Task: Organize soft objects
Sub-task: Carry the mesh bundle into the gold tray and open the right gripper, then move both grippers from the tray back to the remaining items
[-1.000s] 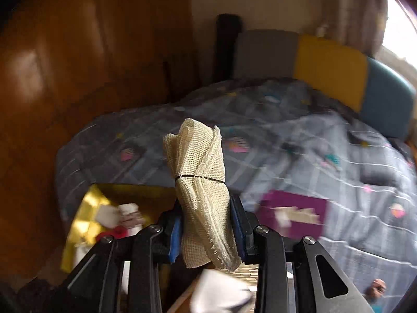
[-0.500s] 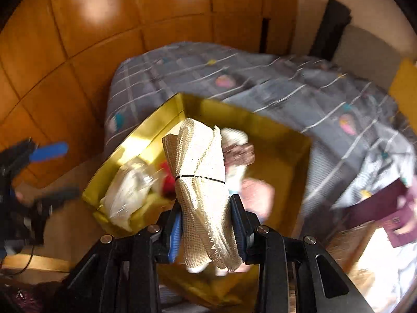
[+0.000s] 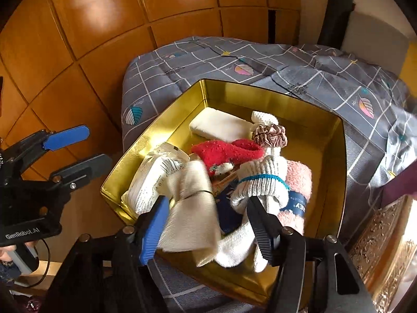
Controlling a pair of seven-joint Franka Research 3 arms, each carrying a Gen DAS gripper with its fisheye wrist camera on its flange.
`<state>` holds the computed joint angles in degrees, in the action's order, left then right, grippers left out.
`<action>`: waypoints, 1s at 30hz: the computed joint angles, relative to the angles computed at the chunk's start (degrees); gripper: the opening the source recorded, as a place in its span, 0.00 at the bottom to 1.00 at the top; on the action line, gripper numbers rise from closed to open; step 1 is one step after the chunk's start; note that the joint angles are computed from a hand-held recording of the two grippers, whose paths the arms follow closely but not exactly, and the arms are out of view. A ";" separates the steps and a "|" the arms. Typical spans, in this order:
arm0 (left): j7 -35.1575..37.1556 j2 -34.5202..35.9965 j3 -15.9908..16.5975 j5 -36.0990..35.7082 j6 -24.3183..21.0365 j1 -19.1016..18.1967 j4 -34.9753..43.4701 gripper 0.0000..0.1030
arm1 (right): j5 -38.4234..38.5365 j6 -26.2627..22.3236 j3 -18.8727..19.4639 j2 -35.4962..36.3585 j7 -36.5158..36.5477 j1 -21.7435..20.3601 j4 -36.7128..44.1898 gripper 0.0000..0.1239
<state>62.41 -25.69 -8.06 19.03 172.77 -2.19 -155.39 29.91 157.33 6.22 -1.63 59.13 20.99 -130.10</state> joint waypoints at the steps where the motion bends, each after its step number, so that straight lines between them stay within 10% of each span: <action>1: -0.38 -0.01 -0.89 0.53 -0.17 0.55 0.19 0.70 | -0.14 0.21 -0.01 -0.38 0.35 -0.02 -0.40 0.51; 21: -0.19 0.06 -4.30 5.75 0.23 -2.87 2.02 0.70 | -8.92 15.27 -2.25 -15.53 12.05 -2.94 -15.48 0.57; 30: 1.25 1.51 -6.26 7.25 1.33 -4.55 4.45 0.70 | -11.86 17.13 -3.01 -24.44 17.81 -11.73 -21.74 0.61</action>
<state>63.65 -24.17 -14.31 26.29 174.10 -6.74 -150.95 18.05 174.46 3.21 -26.07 76.94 9.26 -151.84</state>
